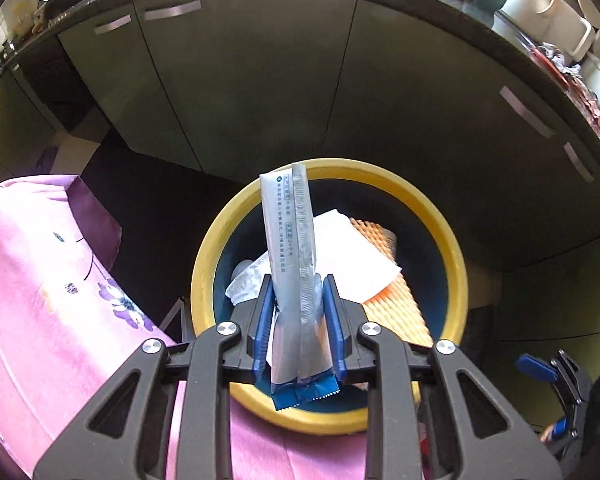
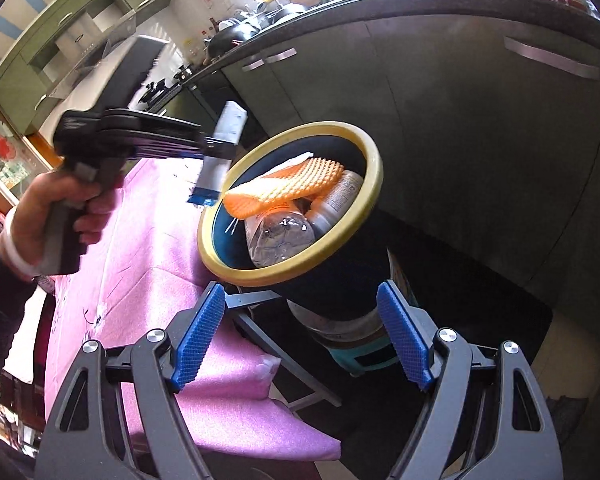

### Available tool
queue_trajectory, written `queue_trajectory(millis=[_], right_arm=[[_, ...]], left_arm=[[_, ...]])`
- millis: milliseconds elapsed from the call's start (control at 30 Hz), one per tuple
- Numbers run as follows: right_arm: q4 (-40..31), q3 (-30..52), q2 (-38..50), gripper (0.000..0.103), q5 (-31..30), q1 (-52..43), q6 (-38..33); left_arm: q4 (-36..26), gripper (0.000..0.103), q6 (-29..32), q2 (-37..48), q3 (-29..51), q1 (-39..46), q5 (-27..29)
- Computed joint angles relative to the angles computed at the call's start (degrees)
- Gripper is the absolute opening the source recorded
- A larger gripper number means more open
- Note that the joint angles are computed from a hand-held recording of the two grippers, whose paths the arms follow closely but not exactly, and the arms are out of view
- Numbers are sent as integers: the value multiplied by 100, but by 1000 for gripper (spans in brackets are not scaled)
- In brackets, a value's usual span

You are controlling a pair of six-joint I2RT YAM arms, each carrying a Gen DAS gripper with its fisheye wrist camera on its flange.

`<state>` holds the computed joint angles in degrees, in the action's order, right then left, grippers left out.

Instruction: Collect trash

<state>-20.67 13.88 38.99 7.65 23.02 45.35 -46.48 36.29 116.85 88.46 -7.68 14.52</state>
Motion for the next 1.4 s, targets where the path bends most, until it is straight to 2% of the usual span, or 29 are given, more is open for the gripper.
queue_trajectory(millis=[100,233,333,367,467,533,633,700,800,900,1000,1200,1400], right_arm=[[109,135,259,78,102,146,16],[106,311,448,82,291,453,100],[10,399,447,82,477,730,180],[-38,423,431,82,557,834,230],[-46,477,494,82,614,950,287],[-23,574,670,82,686,1087,315],[77,732,959,83,791,1377,327],[187,890,1240,83,868,1603,287],[272,1173,1664,84,1066,1977,255],[338,1500,2089,86,1272,2325,242],[323,1825,2426,91,1569,2701,203],[147,2415,2918,97,1895,3204,133],[-292,2975,3156,98,2512,3881,216]], left_arm=[[-12,27,-75,231,124,-41,-8],[-15,50,-194,428,229,-47,51],[-38,50,-46,128,26,135,275],[-32,51,87,-164,-158,278,496],[64,70,571,-1197,-848,876,1291],[13,82,1055,-1910,-1247,1498,1971],[-197,91,1864,-2777,-1642,2618,2893],[-644,94,2440,-3005,-1597,3437,3469],[-1768,96,3472,-2946,-1185,4728,4096],[-3079,96,4810,-2624,-649,5965,4395],[-3597,96,5615,-2216,-222,7065,4653],[-3885,96,6087,-1261,753,8654,5039],[-3350,96,5399,-601,1364,9475,5344]])
